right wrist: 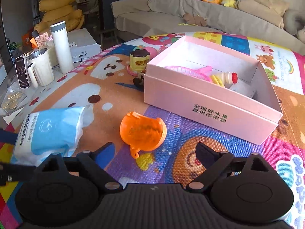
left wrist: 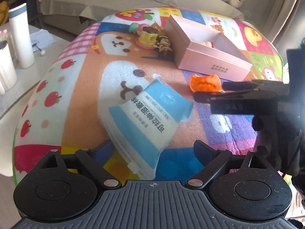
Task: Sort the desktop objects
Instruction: 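Lift the blue packet with the left gripper while the right gripper grasps the orange toy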
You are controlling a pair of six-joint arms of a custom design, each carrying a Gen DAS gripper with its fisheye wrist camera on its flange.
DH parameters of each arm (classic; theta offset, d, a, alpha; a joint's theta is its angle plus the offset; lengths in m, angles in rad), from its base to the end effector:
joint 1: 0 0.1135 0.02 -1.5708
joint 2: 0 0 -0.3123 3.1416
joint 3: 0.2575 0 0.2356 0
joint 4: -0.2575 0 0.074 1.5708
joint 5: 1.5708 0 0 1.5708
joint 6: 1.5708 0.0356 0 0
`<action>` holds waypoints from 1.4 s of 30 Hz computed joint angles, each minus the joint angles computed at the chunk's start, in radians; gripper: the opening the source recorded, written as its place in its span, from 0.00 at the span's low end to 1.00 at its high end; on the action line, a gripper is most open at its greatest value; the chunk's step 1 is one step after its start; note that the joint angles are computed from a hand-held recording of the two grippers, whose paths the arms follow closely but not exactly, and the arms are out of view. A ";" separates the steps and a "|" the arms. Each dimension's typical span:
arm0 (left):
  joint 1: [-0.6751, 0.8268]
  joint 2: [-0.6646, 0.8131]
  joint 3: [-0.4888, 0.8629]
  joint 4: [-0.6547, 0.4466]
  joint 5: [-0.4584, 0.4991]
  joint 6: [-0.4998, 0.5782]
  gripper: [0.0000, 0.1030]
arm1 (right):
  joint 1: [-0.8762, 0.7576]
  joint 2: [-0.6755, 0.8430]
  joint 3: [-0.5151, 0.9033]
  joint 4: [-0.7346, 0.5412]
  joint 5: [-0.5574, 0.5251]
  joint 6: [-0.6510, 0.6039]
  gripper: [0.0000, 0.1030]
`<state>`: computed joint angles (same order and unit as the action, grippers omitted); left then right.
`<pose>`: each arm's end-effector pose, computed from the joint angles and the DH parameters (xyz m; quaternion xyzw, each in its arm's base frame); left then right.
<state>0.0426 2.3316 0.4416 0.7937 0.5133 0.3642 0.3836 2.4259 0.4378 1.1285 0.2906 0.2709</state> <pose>0.2693 -0.0060 0.0111 0.2094 0.9185 -0.1957 0.2725 0.2716 0.0986 0.0039 -0.0019 0.9289 -0.0178 0.3698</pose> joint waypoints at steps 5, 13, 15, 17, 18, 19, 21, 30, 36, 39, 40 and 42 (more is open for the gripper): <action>-0.014 -0.044 -0.018 -0.099 0.102 0.091 0.93 | -0.009 -0.031 0.074 -0.121 0.005 0.007 0.69; -0.067 -0.034 -0.203 0.362 -0.060 0.057 0.98 | -0.045 -0.043 0.043 -0.139 0.039 0.028 0.70; -0.106 -0.020 -0.157 0.334 -0.121 -0.005 0.98 | -0.061 -0.052 0.016 -0.114 0.015 0.030 0.70; -0.151 0.015 -0.103 0.315 -0.175 -0.062 0.98 | -0.070 -0.065 -0.002 -0.093 -0.015 0.033 0.71; -0.173 0.035 -0.083 0.319 -0.198 -0.080 0.98 | -0.071 -0.072 -0.003 -0.095 -0.024 0.035 0.72; -0.193 0.051 -0.067 0.323 -0.217 -0.093 0.98 | -0.071 -0.078 0.001 -0.104 -0.030 0.036 0.73; -0.222 0.089 -0.040 0.344 -0.256 -0.112 0.98 | -0.066 -0.087 0.024 -0.147 -0.032 0.037 0.73; -0.168 0.109 -0.002 0.350 -0.322 -0.128 0.90 | -0.091 -0.058 0.098 -0.206 -0.038 0.020 0.73; -0.110 0.085 0.056 0.239 -0.323 -0.157 0.91 | -0.092 -0.053 0.112 -0.205 -0.061 0.002 0.61; -0.115 0.088 0.057 0.239 -0.325 -0.168 0.92 | -0.088 -0.060 0.121 -0.228 -0.075 -0.004 0.47; -0.117 0.089 0.058 0.237 -0.325 -0.170 0.92 | -0.089 -0.062 0.121 -0.232 -0.085 -0.004 0.45; -0.122 0.095 0.061 0.232 -0.328 -0.182 0.93 | -0.086 -0.066 0.112 -0.228 -0.096 -0.008 0.45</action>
<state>-0.0791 2.4262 0.5023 1.0253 0.1854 0.1825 0.2981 2.3599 0.5500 0.9005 0.1943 0.2630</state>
